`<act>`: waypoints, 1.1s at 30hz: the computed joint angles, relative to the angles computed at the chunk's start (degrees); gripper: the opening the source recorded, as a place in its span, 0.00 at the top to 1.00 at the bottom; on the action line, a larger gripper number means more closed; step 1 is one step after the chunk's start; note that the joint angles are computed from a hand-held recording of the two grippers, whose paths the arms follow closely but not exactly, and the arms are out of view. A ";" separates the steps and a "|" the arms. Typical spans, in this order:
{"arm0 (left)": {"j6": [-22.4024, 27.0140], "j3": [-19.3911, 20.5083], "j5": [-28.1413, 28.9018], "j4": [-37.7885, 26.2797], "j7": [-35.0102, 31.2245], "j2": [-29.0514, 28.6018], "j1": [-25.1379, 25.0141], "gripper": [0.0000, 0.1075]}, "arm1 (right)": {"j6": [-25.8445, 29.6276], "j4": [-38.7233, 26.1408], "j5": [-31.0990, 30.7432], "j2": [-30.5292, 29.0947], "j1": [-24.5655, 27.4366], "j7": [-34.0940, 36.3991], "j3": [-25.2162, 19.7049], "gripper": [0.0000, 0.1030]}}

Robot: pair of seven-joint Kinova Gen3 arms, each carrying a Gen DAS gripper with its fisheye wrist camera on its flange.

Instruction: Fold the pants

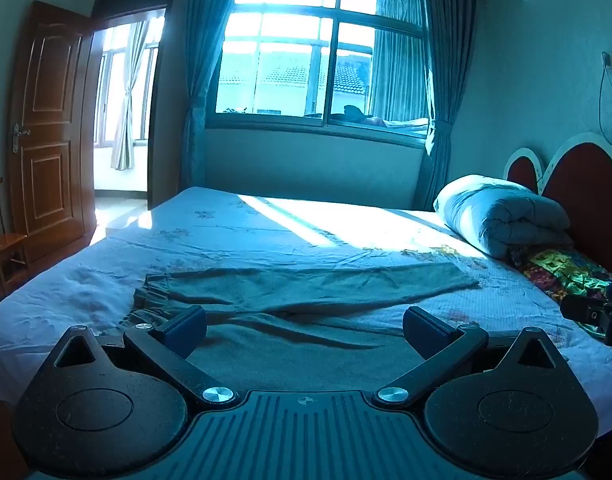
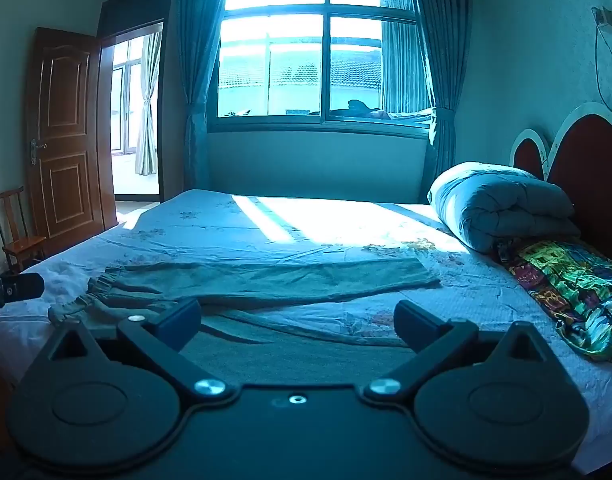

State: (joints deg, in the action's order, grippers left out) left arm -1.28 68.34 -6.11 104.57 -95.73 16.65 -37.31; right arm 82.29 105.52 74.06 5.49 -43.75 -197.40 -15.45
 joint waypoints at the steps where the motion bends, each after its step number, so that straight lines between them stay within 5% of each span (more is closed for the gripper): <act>1: 1.07 0.24 0.09 -0.44 0.13 0.09 -0.13 0.04 | 0.47 -0.14 0.15 0.28 -0.53 0.75 0.41 0.06; 33: 0.69 -0.16 2.03 0.04 -3.07 0.06 1.15 0.04 | -1.15 -0.15 -0.52 -0.37 0.53 0.76 -0.12 0.06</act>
